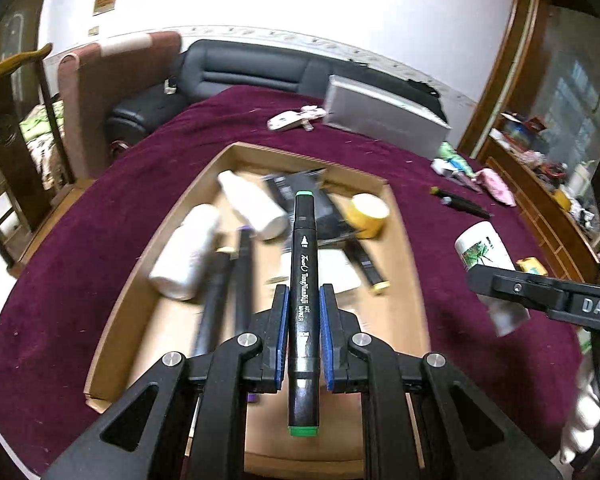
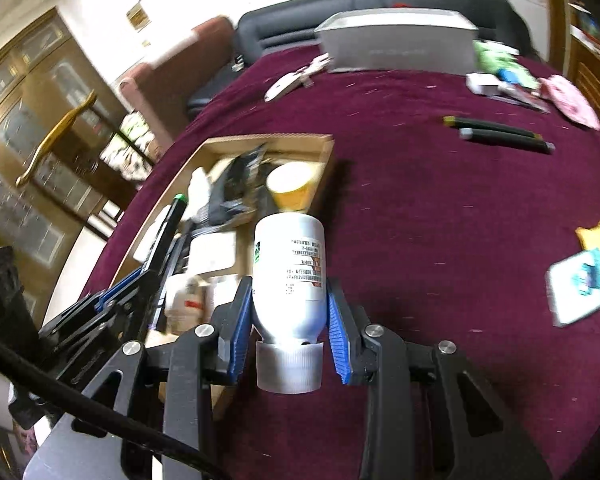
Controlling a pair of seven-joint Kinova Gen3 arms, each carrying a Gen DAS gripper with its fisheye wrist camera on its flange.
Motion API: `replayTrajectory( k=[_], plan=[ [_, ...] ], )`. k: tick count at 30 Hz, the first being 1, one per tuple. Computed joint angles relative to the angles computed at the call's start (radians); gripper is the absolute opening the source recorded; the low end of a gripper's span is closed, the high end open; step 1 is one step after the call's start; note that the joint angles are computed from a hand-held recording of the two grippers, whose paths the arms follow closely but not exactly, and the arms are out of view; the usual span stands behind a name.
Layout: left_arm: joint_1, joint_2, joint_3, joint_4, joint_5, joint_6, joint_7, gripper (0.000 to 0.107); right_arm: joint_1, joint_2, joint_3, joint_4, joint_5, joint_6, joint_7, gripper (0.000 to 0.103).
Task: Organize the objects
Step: 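Carry the marker and white pill bottle over the cardboard tray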
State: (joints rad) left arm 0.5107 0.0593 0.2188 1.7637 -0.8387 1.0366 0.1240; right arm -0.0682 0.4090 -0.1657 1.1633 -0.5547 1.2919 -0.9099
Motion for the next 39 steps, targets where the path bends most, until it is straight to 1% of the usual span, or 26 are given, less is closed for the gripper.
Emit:
replayTrajectory(
  k=[1, 5, 11, 17, 20, 22, 23, 24, 25, 27, 30, 34, 39],
  plan=[
    [-0.004, -0.001, -0.003, 0.008, 0.004, -0.002, 0.000, 0.012, -0.020, -0.004, -0.006, 0.011, 0.011, -0.007, -0.002, 0.032],
    [-0.038, -0.013, -0.019, 0.051, 0.026, -0.063, -0.011, 0.012, -0.078, -0.016, -0.012, 0.046, 0.049, -0.037, -0.013, 0.032],
    [-0.063, -0.020, -0.019, 0.086, 0.045, -0.119, -0.005, 0.012, -0.169, -0.013, -0.012, 0.074, 0.134, -0.092, -0.063, 0.032],
    [-0.068, -0.021, -0.016, 0.091, 0.038, -0.108, 0.002, 0.012, -0.226, -0.017, -0.011, 0.105, 0.210, -0.150, -0.094, 0.032],
    [-0.065, -0.022, -0.013, 0.096, 0.023, -0.099, 0.029, 0.012, -0.237, -0.032, -0.014, 0.128, 0.230, -0.193, -0.093, 0.032],
    [-0.063, -0.032, -0.011, 0.109, 0.002, -0.111, 0.061, 0.013, -0.246, -0.038, -0.016, 0.137, 0.243, -0.213, -0.095, 0.032],
    [-0.063, -0.039, -0.008, 0.115, -0.008, -0.114, 0.075, 0.014, -0.248, -0.040, -0.017, 0.141, 0.246, -0.221, -0.095, 0.032],
    [-0.063, -0.044, -0.003, 0.117, -0.015, -0.110, 0.084, 0.020, -0.251, -0.045, -0.019, 0.149, 0.250, -0.232, -0.095, 0.032],
    [-0.063, -0.043, 0.001, 0.114, -0.021, -0.100, 0.088, 0.022, -0.256, -0.048, -0.019, 0.155, 0.256, -0.243, -0.095, 0.032],
    [-0.057, -0.041, 0.012, 0.103, -0.039, -0.059, 0.100, 0.031, -0.262, -0.049, -0.020, 0.161, 0.266, -0.251, -0.098, 0.032],
    [-0.047, -0.046, 0.022, 0.099, -0.061, -0.018, 0.124, 0.040, -0.260, -0.042, -0.022, 0.156, 0.259, -0.248, -0.104, 0.032],
    [-0.039, -0.045, 0.033, 0.087, -0.077, 0.030, 0.128, 0.045, -0.261, -0.042, -0.022, 0.156, 0.260, -0.248, -0.115, 0.032],
    [-0.032, -0.043, 0.033, 0.079, -0.085, 0.046, 0.131, 0.046, -0.255, -0.046, -0.025, 0.164, 0.250, -0.247, -0.116, 0.032]
  ],
)
